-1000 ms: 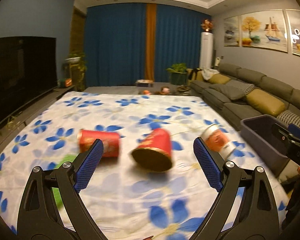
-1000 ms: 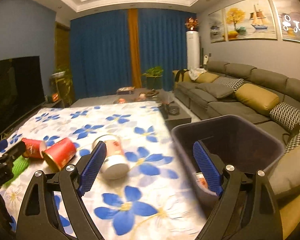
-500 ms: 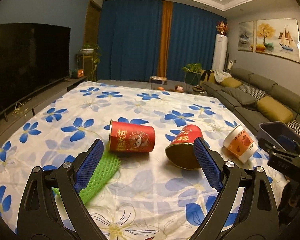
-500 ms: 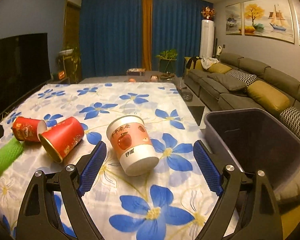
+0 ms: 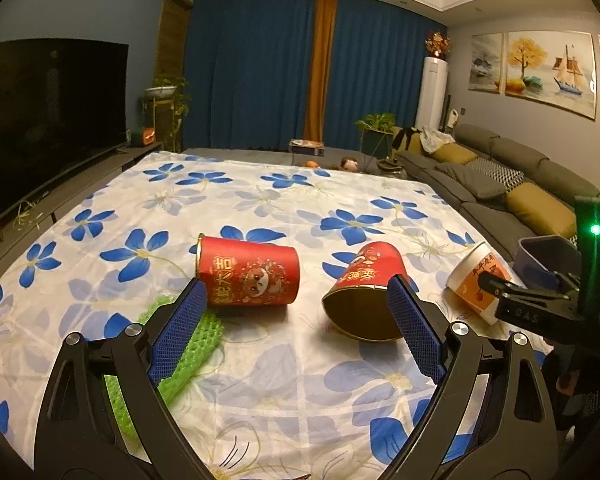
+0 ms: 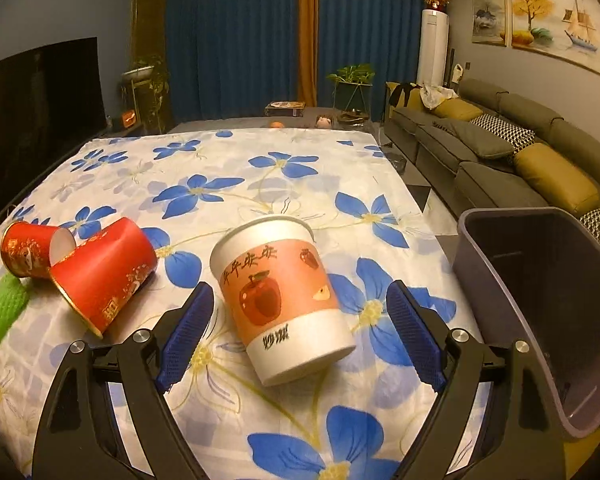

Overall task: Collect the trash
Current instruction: 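Grasp the white orange-printed cup with the right gripper while the left approaches the red cup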

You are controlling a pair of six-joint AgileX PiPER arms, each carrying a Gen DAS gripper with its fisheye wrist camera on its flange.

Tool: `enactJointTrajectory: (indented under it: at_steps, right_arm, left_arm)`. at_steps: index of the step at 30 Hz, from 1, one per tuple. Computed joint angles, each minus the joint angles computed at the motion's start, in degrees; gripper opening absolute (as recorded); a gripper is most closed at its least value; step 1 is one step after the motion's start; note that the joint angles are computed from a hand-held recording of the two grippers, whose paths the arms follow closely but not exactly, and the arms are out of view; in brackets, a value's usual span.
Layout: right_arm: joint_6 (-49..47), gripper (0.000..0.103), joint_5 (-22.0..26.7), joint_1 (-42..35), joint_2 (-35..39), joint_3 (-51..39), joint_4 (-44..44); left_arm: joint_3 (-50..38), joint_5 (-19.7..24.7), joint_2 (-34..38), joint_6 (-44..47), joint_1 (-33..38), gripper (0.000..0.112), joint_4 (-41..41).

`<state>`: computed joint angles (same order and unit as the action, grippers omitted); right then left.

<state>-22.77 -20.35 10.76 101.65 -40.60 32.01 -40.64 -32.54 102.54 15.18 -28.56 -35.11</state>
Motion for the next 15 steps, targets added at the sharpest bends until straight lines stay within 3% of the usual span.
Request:
enactJointTrajectory:
  at_steps: [5, 7, 15]
  right_arm:
    - [0.8, 0.073, 4.4, -1.1, 1.4, -2.6, -2.4]
    - [3.4, 0.062, 5.7, -1.6, 1.6, -2.9, -5.6]
    - [11.8, 0.060, 4.5, -2.4, 1.1, -1.7, -14.5]
  left_arm:
    - [-1.8, 2.4, 1.6, -0.9, 0.8, 0.090, 3.2]
    - [-2.7, 3.6, 2.3, -1.6, 1.1, 0.090, 4.4]
    - [-6.3, 7.9, 4.5, -0.3, 2.1, 0.090, 4.9]
